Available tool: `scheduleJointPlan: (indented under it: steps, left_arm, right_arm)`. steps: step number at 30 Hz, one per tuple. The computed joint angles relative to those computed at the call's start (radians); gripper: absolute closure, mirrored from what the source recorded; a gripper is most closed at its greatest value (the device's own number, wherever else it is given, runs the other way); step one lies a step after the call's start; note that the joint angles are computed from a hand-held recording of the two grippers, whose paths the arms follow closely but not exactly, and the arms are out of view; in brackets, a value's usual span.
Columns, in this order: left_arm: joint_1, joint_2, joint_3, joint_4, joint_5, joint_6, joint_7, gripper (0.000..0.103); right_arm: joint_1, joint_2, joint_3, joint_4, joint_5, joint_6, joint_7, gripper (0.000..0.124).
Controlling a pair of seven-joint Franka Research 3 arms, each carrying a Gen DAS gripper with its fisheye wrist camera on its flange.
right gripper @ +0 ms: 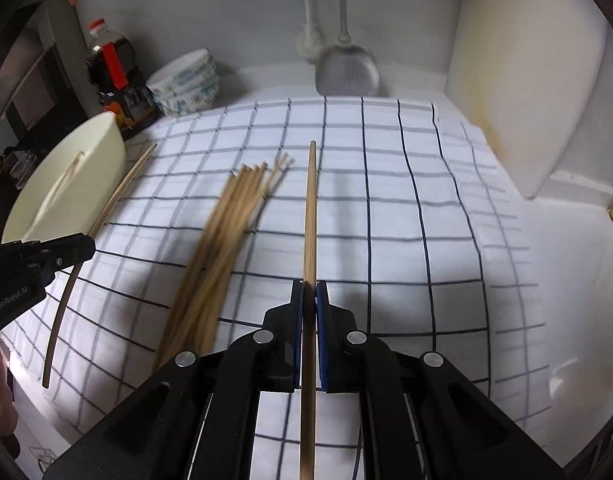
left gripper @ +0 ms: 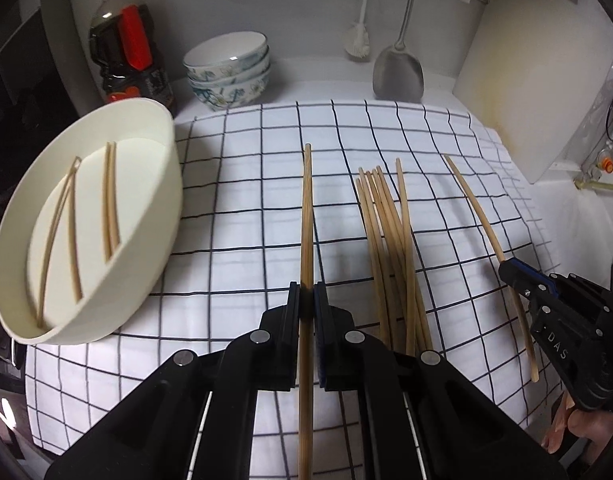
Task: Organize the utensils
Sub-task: 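Lift the held chopsticks with both tools and carry them over the basin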
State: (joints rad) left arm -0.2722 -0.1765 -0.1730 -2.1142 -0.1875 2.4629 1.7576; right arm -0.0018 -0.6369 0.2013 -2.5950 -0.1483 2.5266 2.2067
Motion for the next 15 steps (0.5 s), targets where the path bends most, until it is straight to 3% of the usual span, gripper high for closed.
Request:
scheduleJointPlan:
  steps: [9, 15]
  left_arm:
    - [0.028, -0.088, 0.06, 0.001, -0.032, -0.025, 0.025, 0.096]
    - [0.07, -0.075, 0.117, 0.055, -0.082, -0.026, 0.11, 0.096]
  right_arm:
    - [0.052, 0.052, 0.007, 0.119, 0.02, 0.038, -0.066, 0.118]
    - [0.062, 0.192, 0.055, 0.277, -0.018, 0.048, -0.031, 0.118]
